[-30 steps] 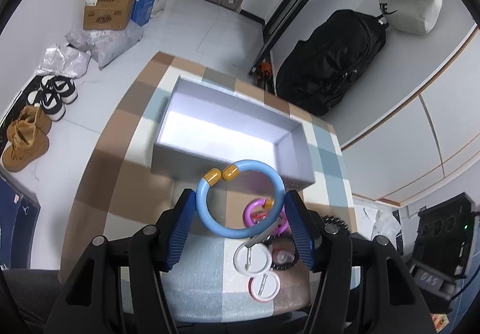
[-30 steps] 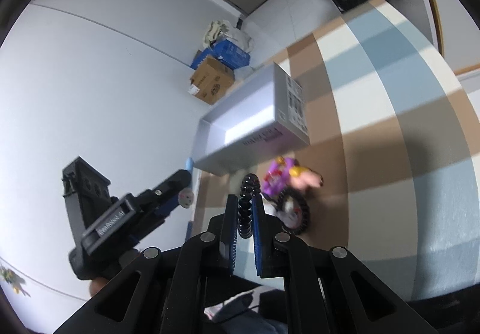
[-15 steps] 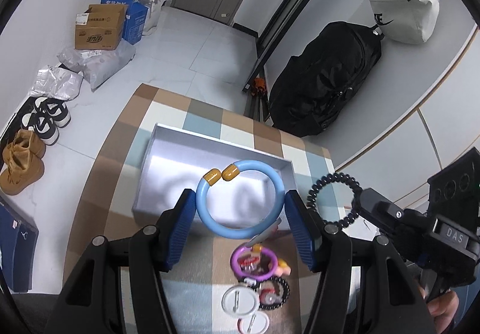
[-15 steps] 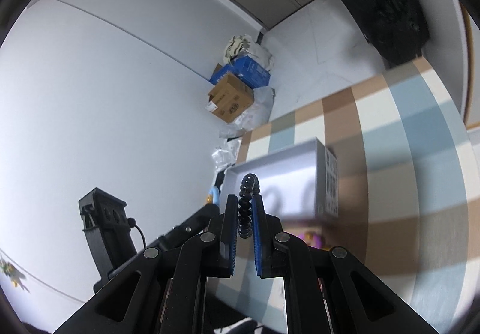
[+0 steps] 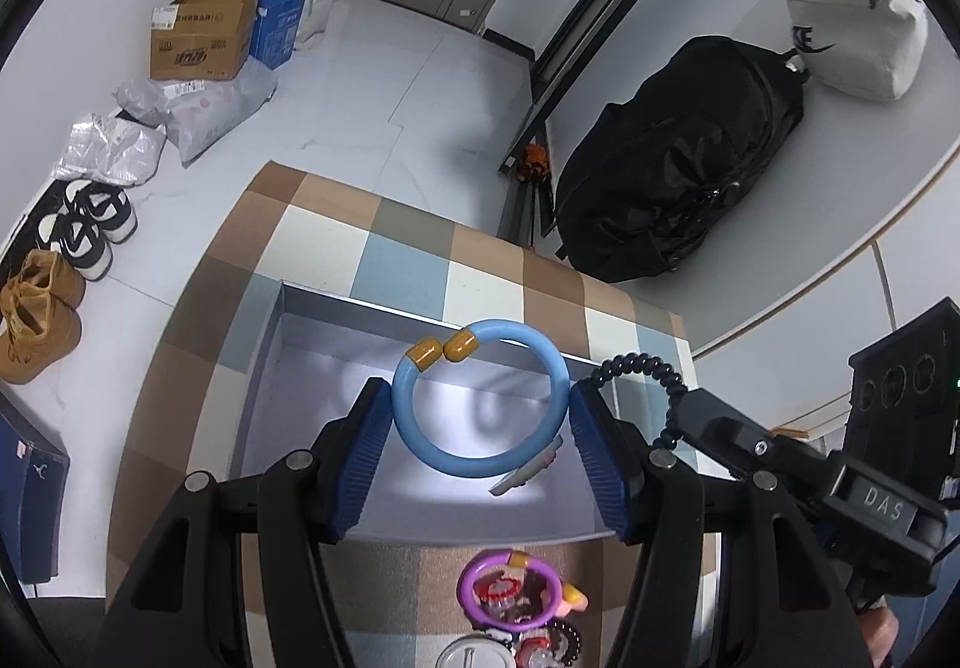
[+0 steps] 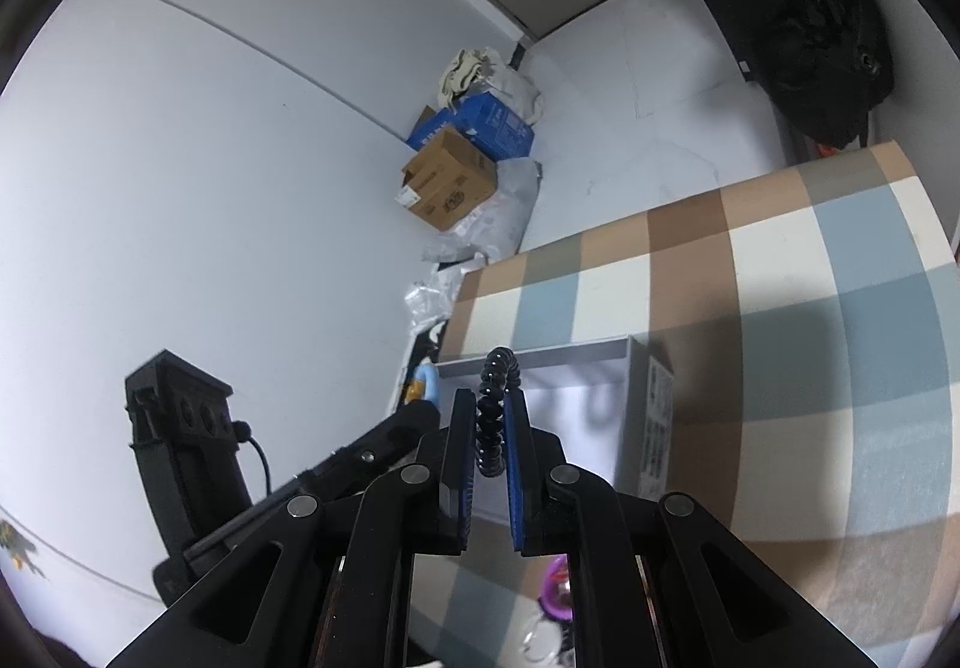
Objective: Organize jewelry
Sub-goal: 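Carry both items into the silver box and open both grippers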
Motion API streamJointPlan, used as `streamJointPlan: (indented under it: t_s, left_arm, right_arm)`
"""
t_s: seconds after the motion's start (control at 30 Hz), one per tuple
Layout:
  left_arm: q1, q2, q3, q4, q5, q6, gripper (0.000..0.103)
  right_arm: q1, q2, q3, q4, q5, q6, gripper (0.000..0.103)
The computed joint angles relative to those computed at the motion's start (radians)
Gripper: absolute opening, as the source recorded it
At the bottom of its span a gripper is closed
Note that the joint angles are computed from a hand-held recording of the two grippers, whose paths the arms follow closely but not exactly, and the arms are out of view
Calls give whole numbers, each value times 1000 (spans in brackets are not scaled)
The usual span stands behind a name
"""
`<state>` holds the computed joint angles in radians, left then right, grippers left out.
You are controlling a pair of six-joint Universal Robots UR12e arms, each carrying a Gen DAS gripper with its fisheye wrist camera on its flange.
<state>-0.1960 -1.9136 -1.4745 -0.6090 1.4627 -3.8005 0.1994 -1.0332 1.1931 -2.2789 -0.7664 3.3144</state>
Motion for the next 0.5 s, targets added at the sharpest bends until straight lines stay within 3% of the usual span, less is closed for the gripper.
streamJointPlan:
  t_s: [0.5]
  left_arm:
    - [18,-33,34,-43,-86,-24,56]
  right_arm:
    - [16,39,-53,66,-59,-57,9]
